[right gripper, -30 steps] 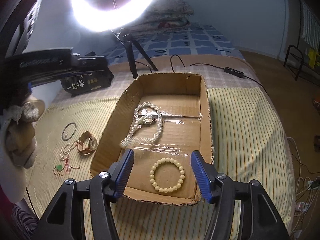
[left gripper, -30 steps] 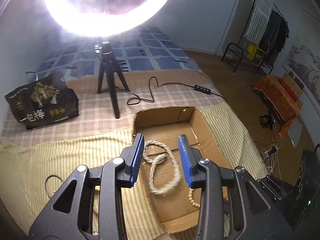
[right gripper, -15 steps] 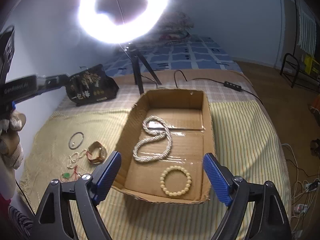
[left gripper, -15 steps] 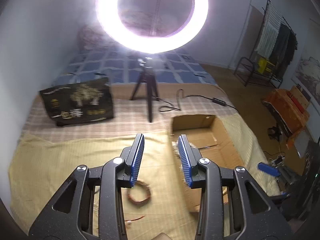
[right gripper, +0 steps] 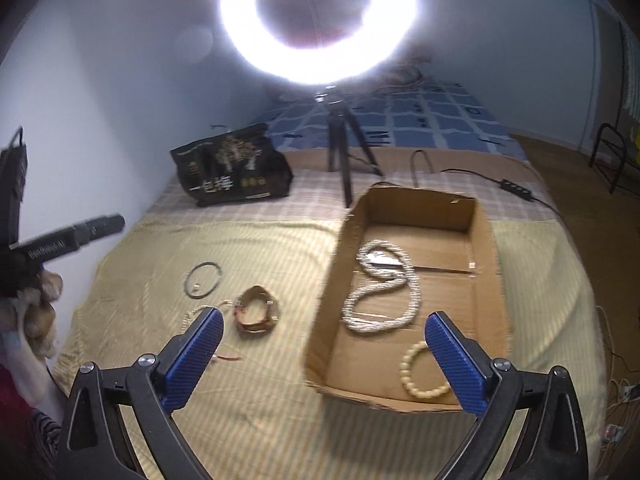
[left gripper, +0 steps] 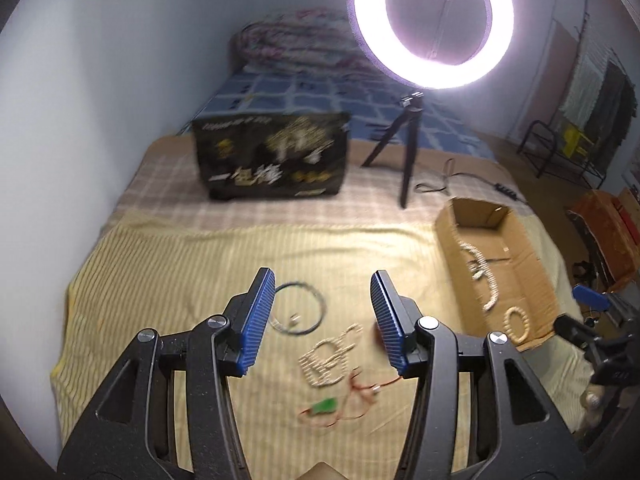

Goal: Organize jewelry
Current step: 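Move left tool to the small pearl strand while right tool approaches the brown leather watch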

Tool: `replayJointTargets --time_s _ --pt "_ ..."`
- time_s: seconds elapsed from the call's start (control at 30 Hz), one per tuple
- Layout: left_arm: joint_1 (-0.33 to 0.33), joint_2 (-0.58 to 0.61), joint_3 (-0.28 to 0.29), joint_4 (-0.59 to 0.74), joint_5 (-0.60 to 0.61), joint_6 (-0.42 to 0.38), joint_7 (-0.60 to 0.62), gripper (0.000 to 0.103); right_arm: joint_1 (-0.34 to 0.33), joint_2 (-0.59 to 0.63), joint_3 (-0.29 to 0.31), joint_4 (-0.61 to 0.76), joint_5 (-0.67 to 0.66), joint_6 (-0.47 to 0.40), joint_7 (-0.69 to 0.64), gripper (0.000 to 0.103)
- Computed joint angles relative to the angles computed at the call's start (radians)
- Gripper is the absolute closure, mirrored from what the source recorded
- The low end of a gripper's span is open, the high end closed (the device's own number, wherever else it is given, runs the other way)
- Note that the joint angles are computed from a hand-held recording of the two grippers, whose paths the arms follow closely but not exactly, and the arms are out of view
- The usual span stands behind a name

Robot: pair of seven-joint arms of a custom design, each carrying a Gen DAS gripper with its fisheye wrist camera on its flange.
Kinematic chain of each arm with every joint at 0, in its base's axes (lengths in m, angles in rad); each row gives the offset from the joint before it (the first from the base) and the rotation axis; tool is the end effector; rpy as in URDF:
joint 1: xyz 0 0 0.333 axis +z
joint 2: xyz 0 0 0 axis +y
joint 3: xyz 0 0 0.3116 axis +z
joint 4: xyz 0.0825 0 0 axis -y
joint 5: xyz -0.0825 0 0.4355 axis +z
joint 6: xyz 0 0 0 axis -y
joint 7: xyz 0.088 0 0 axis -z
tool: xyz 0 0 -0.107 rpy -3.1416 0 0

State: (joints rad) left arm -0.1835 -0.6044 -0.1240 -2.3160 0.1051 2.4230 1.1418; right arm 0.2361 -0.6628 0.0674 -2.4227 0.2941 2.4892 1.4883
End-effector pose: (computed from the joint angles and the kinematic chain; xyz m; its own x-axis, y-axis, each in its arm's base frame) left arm 0.4463 -0.1525 0.6309 0.0229 -0.9939 0.1080 -0.7521 -0.0883 -0.6532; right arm 0.4320 0.1389 0.6065 0.2861 -0.9390 -0.1911 -0.7463 -0.0933 -0.6590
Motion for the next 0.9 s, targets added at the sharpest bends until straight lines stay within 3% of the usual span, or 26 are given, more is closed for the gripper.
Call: replayJointTargets --time_s 0.13,0.33,0.67,0.9 --pt "-0.004 -0.026 0.025 -0.04 -0.028 -0.023 0.01 0.052 0.045 0.04 -0.008 0.027 0.055 -0.01 0.003 0.003" --pt "-0.03 -0.011 0.071 -0.071 -0.136 -0.075 0.05 0.052 0.077 0.128 0.002 0.085 0.094 -0.039 0.014 0.016" --pt "-0.018 0.036 0.074 -0.08 -0.224 -0.128 0.076 0.06 0.085 0.297 0.007 0.187 0.125 -0.111 0.063 0.057" --pt "-0.016 0.088 0.06 -0.073 -0.258 -0.146 0.078 0.061 0.073 0.381 0.036 0.243 0.032 -0.14 0.119 0.066"
